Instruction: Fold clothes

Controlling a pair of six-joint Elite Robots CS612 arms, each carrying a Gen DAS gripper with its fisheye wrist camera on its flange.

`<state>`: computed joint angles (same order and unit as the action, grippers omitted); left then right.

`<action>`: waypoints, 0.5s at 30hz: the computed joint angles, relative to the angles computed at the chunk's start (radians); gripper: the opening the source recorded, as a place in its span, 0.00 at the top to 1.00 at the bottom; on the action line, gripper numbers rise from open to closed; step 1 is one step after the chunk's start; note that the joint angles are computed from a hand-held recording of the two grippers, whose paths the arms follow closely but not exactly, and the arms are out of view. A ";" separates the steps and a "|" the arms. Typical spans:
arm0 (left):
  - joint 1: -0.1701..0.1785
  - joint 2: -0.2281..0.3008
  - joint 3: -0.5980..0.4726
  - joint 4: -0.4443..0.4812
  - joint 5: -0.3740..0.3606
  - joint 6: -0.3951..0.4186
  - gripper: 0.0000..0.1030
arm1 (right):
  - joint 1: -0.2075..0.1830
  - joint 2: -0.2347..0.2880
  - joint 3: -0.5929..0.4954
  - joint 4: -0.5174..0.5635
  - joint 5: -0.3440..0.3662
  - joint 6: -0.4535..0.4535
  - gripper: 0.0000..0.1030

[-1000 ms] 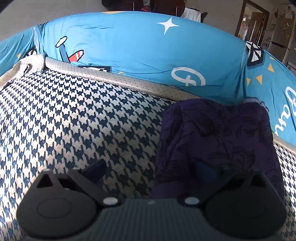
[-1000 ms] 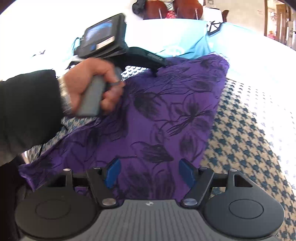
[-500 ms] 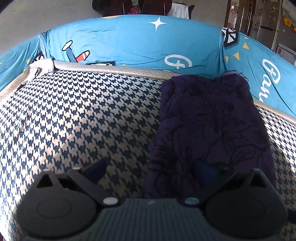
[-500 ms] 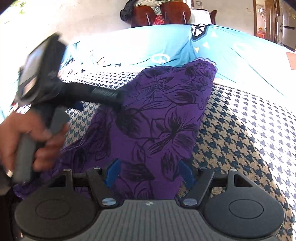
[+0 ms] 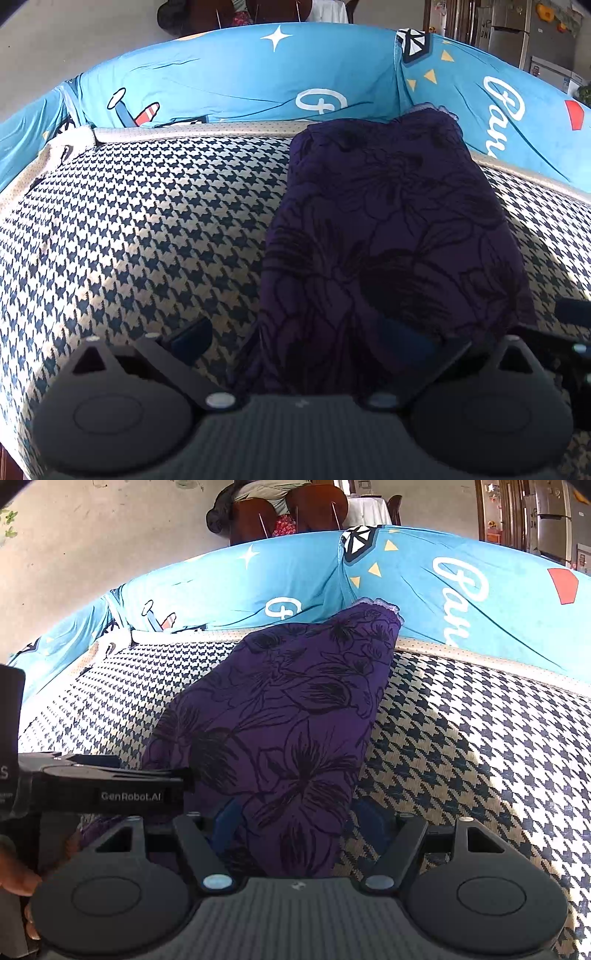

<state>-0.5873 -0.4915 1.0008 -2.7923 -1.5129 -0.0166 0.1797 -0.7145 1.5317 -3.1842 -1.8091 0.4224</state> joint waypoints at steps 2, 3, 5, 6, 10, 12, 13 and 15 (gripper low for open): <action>-0.001 0.000 0.001 0.001 0.001 0.006 0.00 | -0.002 0.003 -0.005 0.000 -0.001 0.002 0.31; -0.001 0.001 0.000 0.005 -0.001 0.006 0.00 | -0.003 0.004 -0.007 0.001 -0.002 0.003 0.31; -0.001 0.001 -0.001 0.010 -0.004 0.003 0.00 | -0.006 0.007 -0.012 0.003 -0.001 0.006 0.31; 0.000 0.002 -0.002 0.011 -0.006 0.001 0.00 | -0.007 0.009 -0.015 0.004 0.000 0.008 0.31; 0.000 0.003 -0.005 0.020 -0.008 -0.006 0.00 | -0.012 0.016 -0.028 0.006 0.003 0.012 0.31; 0.000 0.005 -0.008 0.026 -0.007 -0.007 0.00 | -0.015 0.020 -0.034 0.008 0.006 0.019 0.31; -0.001 0.005 -0.009 0.030 -0.007 -0.008 0.00 | -0.017 0.022 -0.037 0.007 0.007 0.023 0.31; -0.001 0.006 -0.012 0.037 -0.006 -0.011 0.00 | -0.020 0.026 -0.042 0.005 0.011 0.031 0.31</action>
<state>-0.5881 -0.4851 0.9892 -2.7554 -1.5192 -0.0275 0.1593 -0.6887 1.4893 -3.1793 -1.7979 0.4535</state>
